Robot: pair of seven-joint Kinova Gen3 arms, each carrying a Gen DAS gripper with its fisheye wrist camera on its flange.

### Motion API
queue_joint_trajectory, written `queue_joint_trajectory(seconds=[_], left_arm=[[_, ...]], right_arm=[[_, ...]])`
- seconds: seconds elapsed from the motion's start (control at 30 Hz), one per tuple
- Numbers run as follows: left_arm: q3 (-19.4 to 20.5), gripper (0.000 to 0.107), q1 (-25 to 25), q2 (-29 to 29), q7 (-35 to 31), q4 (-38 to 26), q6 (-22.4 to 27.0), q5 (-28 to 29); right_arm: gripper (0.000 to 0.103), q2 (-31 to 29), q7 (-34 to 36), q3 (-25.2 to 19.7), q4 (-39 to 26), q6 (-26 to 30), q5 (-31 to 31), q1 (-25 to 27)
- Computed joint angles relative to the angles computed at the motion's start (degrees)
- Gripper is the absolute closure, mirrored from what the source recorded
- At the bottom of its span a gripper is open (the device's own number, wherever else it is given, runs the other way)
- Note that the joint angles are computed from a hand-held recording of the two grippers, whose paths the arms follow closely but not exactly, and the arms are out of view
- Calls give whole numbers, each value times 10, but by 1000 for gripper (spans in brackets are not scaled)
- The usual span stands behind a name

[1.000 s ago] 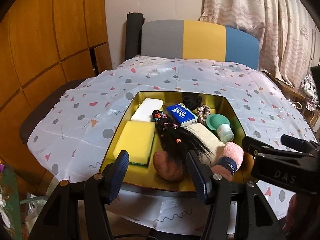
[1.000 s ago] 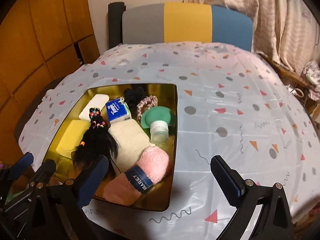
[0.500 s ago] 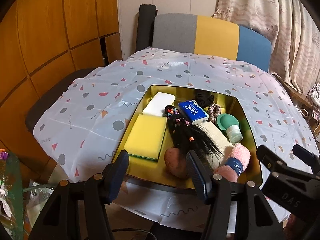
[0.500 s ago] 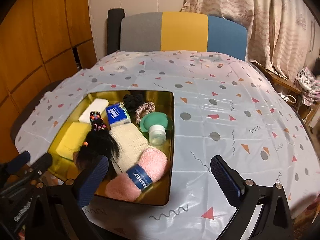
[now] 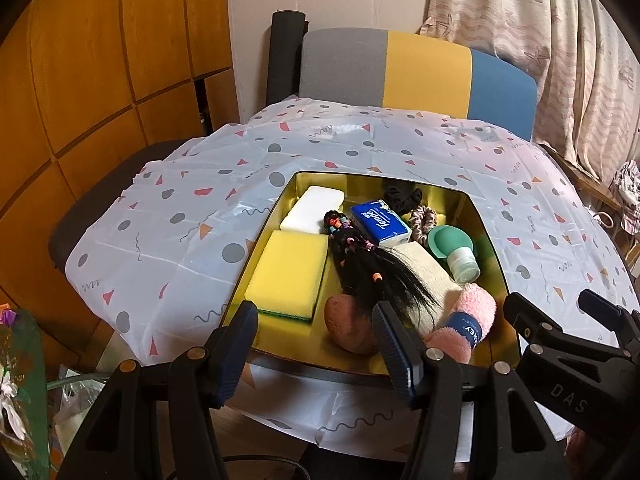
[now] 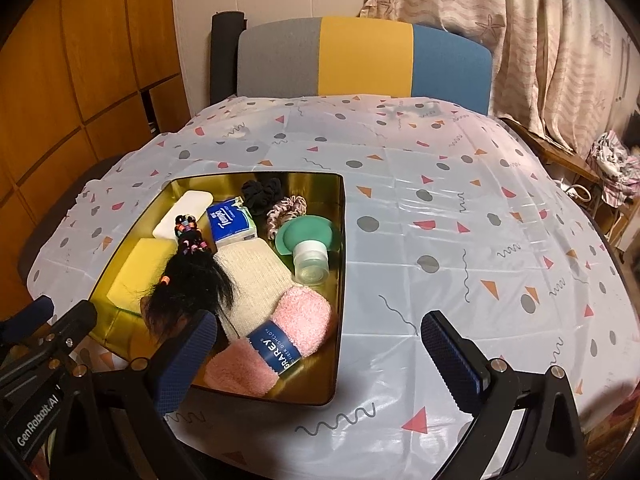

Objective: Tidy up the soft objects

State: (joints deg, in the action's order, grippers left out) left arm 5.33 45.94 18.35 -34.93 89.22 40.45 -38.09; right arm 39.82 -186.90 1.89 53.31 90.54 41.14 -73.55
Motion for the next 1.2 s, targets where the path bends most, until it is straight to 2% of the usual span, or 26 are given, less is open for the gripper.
queue_joint_trajectory(seconds=[1.2], left_arm=[[-2, 47, 11, 10, -13, -7, 19, -8]], right_arm=[[0, -4, -4, -5, 7, -15, -9, 6]])
